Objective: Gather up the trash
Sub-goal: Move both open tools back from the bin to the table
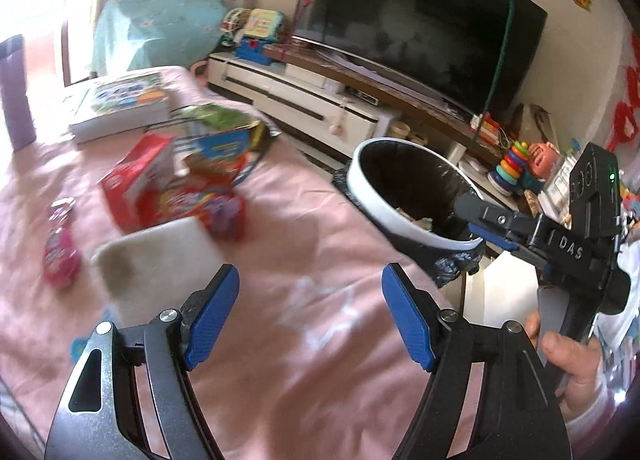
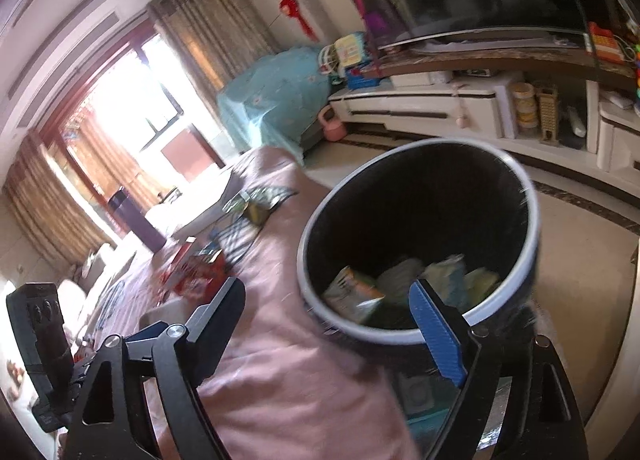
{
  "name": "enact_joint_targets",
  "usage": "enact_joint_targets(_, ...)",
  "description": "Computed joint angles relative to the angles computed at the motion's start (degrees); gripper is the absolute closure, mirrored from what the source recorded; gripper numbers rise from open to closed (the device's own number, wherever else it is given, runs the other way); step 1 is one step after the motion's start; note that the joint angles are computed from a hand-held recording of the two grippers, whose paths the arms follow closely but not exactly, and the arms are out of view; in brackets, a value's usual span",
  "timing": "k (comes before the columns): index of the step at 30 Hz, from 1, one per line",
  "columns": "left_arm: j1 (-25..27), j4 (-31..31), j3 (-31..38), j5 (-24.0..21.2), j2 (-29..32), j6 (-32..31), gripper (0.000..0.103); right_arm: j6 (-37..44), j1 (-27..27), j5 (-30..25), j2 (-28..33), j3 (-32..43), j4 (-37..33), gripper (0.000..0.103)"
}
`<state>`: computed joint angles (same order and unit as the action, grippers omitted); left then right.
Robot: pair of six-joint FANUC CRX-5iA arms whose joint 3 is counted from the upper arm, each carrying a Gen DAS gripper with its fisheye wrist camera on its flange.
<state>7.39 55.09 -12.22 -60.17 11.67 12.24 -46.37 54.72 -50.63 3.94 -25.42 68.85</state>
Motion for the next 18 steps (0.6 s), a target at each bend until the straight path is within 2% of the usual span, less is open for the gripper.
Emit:
enact_joint_targets(10, 4.6, 0.6, -0.9, -0.3, -0.5, -1.5, 0.027, 6.5, 0.0, 4.4, 5.2, 5.8, -1.8, 0.017)
enact_joint_targets(18, 8.0, -0.3, 0.7, 2.2, 1.1, 1.0, 0.027, 10.6, -0.1, 7.3, 8.2, 9.3, -3.4, 0.017)
